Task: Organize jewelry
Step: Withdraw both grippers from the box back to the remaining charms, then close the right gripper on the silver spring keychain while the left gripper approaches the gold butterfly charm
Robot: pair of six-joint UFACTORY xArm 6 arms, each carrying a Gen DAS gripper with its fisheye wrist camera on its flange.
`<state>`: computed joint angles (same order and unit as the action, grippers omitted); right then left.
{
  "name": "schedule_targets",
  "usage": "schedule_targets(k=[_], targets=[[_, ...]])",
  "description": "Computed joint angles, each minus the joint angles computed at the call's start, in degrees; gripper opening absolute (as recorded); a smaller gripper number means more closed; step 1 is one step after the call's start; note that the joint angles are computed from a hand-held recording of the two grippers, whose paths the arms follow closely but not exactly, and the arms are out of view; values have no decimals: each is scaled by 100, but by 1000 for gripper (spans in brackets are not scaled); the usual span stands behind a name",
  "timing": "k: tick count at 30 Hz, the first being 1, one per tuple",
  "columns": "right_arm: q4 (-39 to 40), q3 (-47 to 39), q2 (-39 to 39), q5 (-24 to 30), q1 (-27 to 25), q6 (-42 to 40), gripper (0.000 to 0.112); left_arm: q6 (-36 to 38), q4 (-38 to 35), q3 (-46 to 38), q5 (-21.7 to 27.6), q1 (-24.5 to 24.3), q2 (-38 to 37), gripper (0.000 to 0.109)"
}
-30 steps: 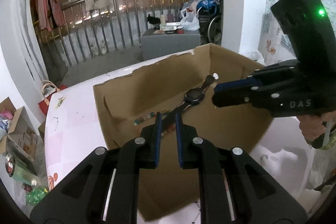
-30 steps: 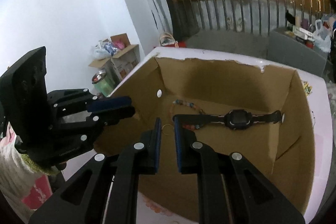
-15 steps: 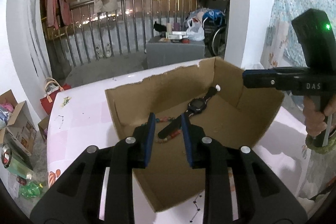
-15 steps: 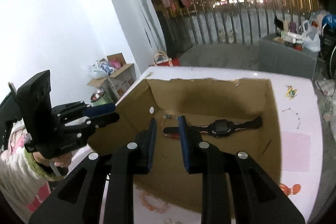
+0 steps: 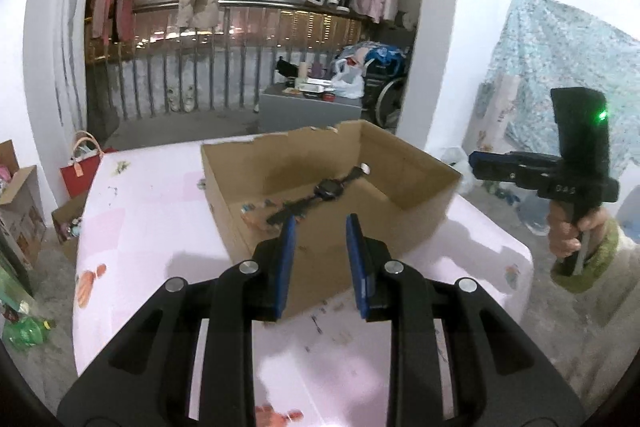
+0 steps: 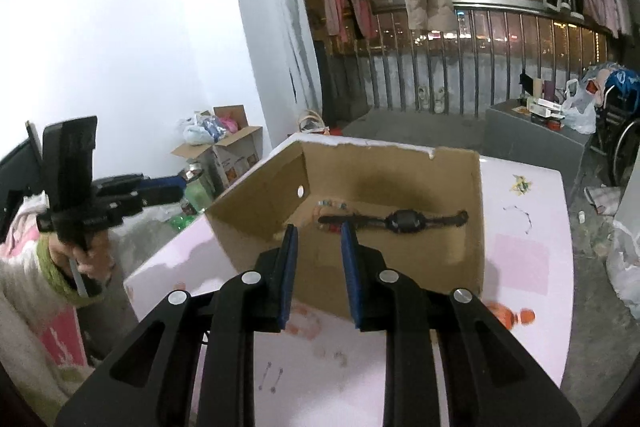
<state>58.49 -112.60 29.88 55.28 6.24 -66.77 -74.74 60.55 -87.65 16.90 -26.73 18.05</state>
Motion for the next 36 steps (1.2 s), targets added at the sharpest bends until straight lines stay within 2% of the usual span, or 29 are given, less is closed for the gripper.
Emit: schedule_targets(k=[4, 7, 12, 15, 22, 31, 36], targets=[[-52, 853, -422, -115, -70, -246, 23, -354, 313, 408, -228, -84, -132, 24], [-344, 1273, -534, -239, -60, -126, 23, -579, 348, 557, -452, -101, -18, 24], [-790, 1685, -542, -460, 43, -117, 23, 2, -129, 371, -177, -272, 429, 24], [-1038, 1658, -392, -578, 140, -22, 23, 485, -603, 181, -127, -317, 745, 26], [-1041, 1553, -177, -646, 185, 29, 23, 1064, -1209, -186, 163, -332, 1202, 28], [-1056, 1594, -149, -695, 202, 48, 23, 1193, -1466, -667, 638, -372, 1600, 28], [-1111, 1533, -119, -634, 201, 134, 23, 1063, -1288, -870, 881, -457, 1717, 28]])
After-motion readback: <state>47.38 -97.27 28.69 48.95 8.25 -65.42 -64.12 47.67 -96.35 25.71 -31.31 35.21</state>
